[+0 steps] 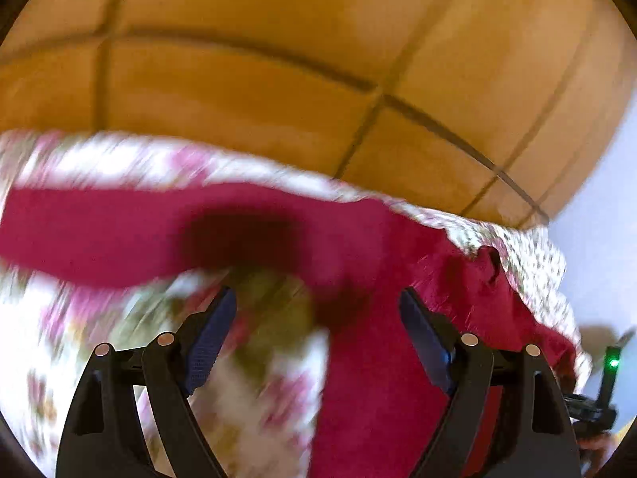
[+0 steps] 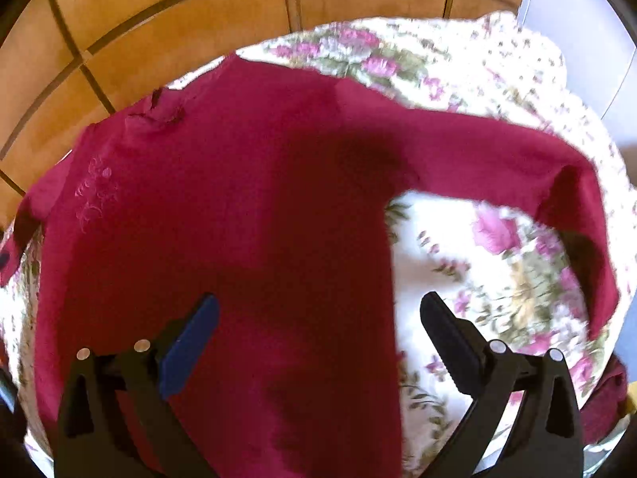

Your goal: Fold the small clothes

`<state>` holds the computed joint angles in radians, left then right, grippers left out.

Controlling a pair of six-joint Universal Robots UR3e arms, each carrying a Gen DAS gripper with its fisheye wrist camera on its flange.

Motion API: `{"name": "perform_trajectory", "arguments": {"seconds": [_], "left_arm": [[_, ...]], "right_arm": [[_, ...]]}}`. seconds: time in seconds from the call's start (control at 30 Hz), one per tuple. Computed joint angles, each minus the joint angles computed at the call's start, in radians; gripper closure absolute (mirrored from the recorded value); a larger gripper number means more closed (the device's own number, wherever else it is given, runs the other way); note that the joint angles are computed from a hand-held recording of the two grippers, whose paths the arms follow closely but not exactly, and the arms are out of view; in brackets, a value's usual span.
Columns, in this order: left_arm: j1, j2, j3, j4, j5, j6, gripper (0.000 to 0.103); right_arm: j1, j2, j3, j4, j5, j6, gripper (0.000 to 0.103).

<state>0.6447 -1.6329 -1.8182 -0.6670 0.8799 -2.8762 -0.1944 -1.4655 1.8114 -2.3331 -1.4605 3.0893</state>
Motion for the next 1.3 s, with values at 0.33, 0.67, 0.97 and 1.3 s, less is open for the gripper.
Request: {"name": "perform_trajectory", "arguments": {"seconds": [0.33, 0.67, 0.97, 1.3], "left_arm": [[-0.381, -0.599, 0.739, -0.024, 0.303, -0.075, 0.02], [-0.397, -0.775, 0.937, -0.098, 0.349, -0.064, 0.089], [-0.412, -0.711, 0.715, 0.24, 0.512, -0.053, 0.091], [-0.444, -0.672, 0.642, 0.3, 0.682, -0.048, 0.005]], "right_arm": [[-0.077, 0.004, 0.006, 0.074, 0.035, 0.007, 0.002], [-0.143, -0.003, 0.025, 0.107, 0.059, -0.005, 0.002], [-0.101, 0.035, -0.01, 0.105, 0.054, 0.01, 0.002], [-0.101, 0.006, 0.004, 0.106, 0.049, -0.005, 0.002]]}}
